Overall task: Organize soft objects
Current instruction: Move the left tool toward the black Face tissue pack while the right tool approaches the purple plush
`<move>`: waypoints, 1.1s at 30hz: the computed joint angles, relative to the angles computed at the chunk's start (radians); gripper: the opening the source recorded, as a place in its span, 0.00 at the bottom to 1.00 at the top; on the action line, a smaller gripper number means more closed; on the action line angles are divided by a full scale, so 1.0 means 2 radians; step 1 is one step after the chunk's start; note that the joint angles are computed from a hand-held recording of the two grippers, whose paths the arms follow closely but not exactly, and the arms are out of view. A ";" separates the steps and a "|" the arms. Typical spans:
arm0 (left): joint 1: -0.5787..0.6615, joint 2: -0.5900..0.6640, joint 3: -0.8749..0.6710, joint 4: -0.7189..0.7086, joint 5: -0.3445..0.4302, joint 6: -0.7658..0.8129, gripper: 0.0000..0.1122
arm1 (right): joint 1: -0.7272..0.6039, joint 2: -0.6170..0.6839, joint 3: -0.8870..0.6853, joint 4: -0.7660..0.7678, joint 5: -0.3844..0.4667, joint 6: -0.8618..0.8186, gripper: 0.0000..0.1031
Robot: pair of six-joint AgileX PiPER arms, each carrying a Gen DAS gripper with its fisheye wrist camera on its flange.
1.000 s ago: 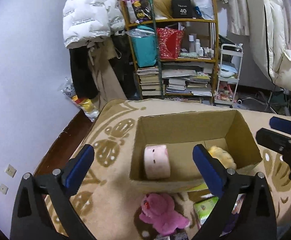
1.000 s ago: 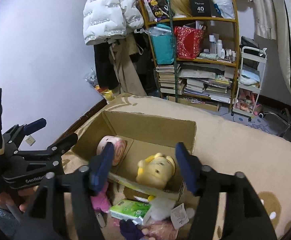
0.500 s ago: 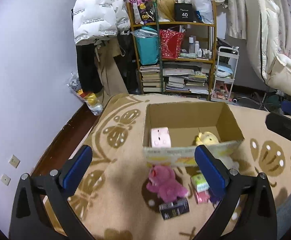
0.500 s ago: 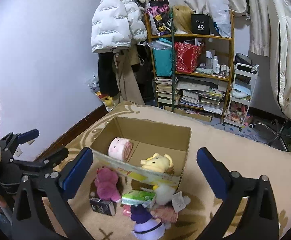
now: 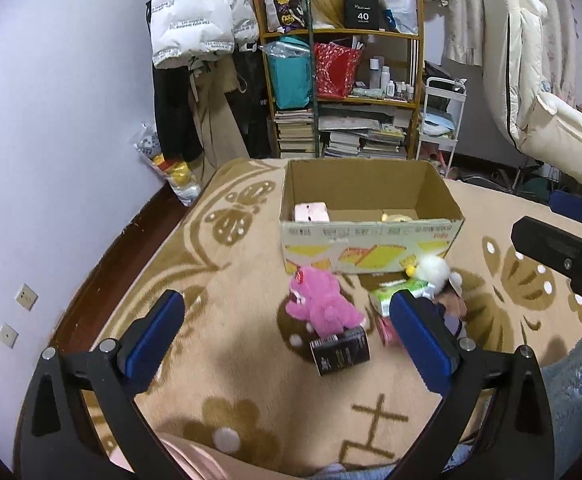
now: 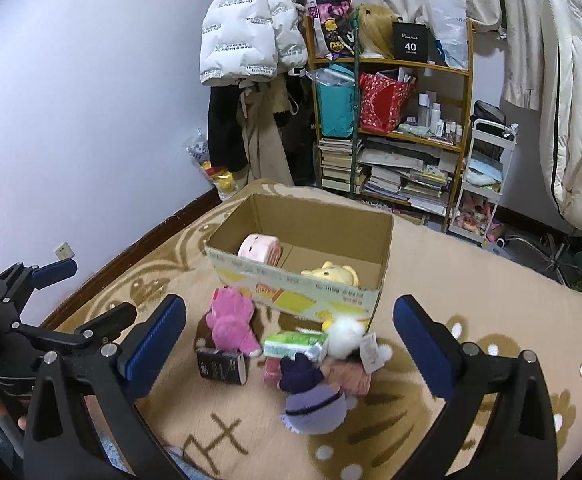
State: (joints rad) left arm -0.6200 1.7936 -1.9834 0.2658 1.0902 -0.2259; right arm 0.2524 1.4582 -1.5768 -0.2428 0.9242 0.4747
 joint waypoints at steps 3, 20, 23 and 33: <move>0.000 -0.009 0.023 -0.002 -0.005 -0.005 0.90 | 0.002 -0.010 0.018 0.003 -0.004 0.009 1.00; 0.011 0.006 0.081 -0.017 -0.032 -0.012 0.90 | -0.031 -0.010 0.108 0.067 -0.060 0.023 1.00; 0.011 0.019 0.077 -0.020 -0.029 -0.007 0.90 | -0.034 -0.003 0.122 0.072 -0.067 0.024 1.00; 0.011 0.059 0.054 -0.028 -0.028 0.012 0.90 | -0.059 0.035 0.130 0.102 -0.068 0.005 1.00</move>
